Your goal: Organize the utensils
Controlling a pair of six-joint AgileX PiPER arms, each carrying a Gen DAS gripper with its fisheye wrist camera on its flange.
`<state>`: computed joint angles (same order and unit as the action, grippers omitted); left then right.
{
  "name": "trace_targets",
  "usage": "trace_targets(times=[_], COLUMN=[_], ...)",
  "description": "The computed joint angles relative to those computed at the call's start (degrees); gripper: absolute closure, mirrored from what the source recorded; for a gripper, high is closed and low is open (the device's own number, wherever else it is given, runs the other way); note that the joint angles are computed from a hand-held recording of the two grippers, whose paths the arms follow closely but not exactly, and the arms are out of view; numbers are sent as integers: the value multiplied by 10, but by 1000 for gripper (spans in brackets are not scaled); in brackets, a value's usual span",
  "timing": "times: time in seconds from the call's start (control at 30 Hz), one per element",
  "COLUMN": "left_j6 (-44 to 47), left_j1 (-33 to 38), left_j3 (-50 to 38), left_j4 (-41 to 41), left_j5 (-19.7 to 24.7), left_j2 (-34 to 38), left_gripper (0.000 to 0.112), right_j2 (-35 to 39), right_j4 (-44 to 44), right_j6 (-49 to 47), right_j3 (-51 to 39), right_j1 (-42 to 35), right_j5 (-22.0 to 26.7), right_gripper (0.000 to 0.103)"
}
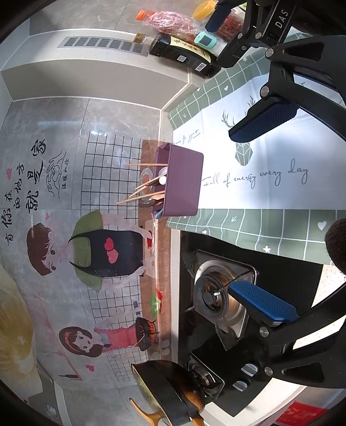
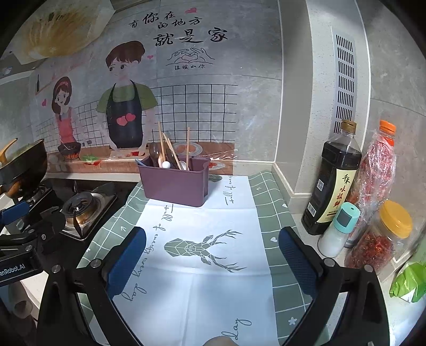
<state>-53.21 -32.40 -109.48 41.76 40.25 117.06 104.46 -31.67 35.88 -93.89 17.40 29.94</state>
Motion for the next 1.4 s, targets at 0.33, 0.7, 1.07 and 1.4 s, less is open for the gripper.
trace_targets(times=[0.33,0.7,1.07,1.4], left_j6=[18,30,36,34], left_j1=[6,10,15,15], left_j3=[-21,-31,-23,-12], left_j4=[-13,-21,-26,-18], left_j5=[4,6,-1,-8], left_j2=[12,16,14,8], left_gripper=[9,9,9,9], right_j2=[6,12,16,9], right_j4=[7,9,2,-15], right_j6=[-4,-5,3,24], right_j3=[-9,-16,-18,-9], right_j1=[-6,-5,-3,1], right_j5=[0,3,4,6], right_gripper=[3,3,3,3])
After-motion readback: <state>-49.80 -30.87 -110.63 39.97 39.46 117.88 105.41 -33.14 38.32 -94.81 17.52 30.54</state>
